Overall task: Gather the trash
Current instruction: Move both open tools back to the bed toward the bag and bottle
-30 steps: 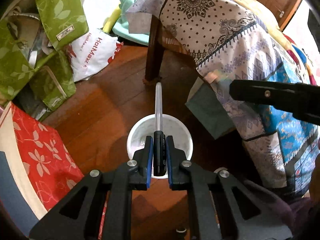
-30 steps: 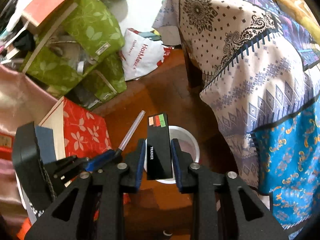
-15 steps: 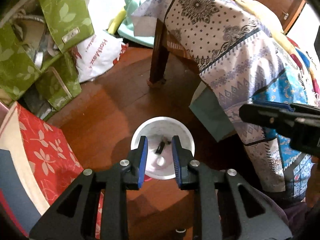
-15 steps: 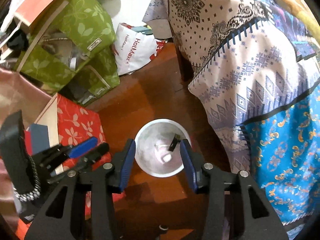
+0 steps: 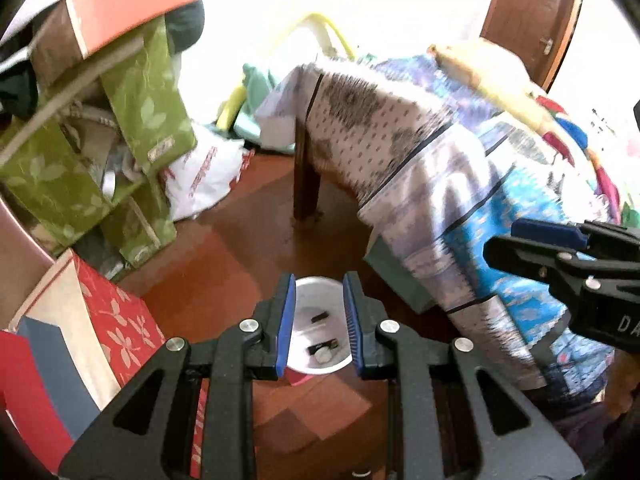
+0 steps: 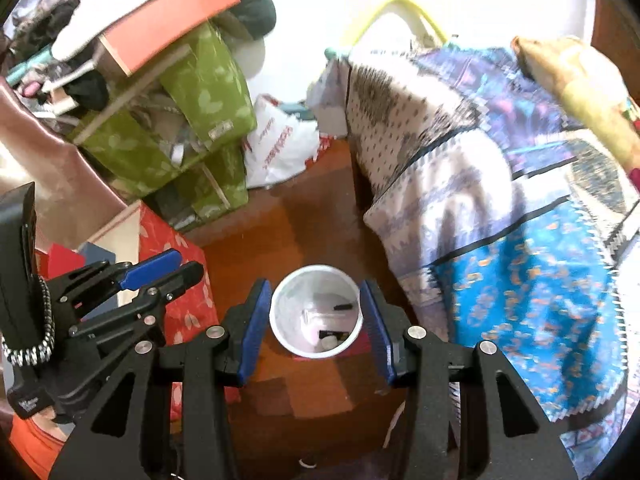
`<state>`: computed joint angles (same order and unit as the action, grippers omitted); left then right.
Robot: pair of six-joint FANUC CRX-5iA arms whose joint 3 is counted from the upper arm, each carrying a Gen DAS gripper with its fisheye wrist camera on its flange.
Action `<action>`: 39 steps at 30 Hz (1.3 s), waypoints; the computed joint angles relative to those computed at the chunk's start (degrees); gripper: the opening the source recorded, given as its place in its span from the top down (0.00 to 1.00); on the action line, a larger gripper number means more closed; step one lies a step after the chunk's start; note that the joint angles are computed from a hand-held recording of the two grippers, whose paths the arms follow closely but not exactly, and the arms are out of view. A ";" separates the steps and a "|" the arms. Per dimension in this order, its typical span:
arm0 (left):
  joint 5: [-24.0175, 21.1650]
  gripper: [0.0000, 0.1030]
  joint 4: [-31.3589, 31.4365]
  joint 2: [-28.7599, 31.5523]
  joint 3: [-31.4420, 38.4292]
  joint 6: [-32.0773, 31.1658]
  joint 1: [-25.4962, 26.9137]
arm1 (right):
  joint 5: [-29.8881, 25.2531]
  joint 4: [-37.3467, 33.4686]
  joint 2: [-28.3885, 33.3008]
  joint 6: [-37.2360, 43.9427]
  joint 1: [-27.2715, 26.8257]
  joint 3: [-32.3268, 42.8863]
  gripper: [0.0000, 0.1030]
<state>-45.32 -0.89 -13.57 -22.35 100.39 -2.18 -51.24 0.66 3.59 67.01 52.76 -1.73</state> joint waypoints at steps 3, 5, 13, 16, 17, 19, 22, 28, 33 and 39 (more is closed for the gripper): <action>-0.82 0.77 -2.64 -0.99 2.29 2.48 -2.67 | 1.45 3.40 -4.12 -2.72 0.48 -3.22 0.59; -1.26 0.77 -3.85 -1.45 3.72 3.59 -4.41 | 2.40 5.61 -6.67 -4.81 0.79 -5.23 0.59; -3.44 0.76 -9.15 -0.58 10.46 8.97 -13.77 | 4.42 14.82 -16.26 -13.82 0.60 -13.04 0.59; -3.74 0.68 -10.47 0.81 12.95 10.66 -16.85 | 4.45 16.96 -20.11 -16.21 -0.60 -15.91 0.59; -3.62 0.66 -10.82 1.52 13.90 11.16 -18.05 | 4.24 17.41 -21.12 -16.76 -0.99 -16.49 0.59; -3.76 0.62 -11.41 2.82 15.59 11.83 -20.07 | 4.00 18.95 -23.35 -18.36 -2.09 -18.19 0.59; -4.54 0.43 -13.52 6.24 19.54 13.85 -23.62 | 3.17 21.52 -26.01 -20.58 -4.53 -20.41 0.59; -3.50 0.40 -11.42 13.60 25.64 11.83 -27.52 | 2.61 22.87 -28.92 -21.67 -11.64 -22.69 0.59; -2.91 0.40 -9.36 20.92 31.82 8.96 -30.29 | 2.83 20.97 -28.93 -20.44 -20.17 -23.44 0.59; -1.89 0.40 -4.92 28.61 36.93 4.49 -31.46 | 3.29 14.25 -26.68 -16.08 -30.48 -22.67 0.59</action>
<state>-47.20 -5.81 15.04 14.58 104.88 -33.65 -47.96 14.92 -23.08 50.93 22.28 -24.40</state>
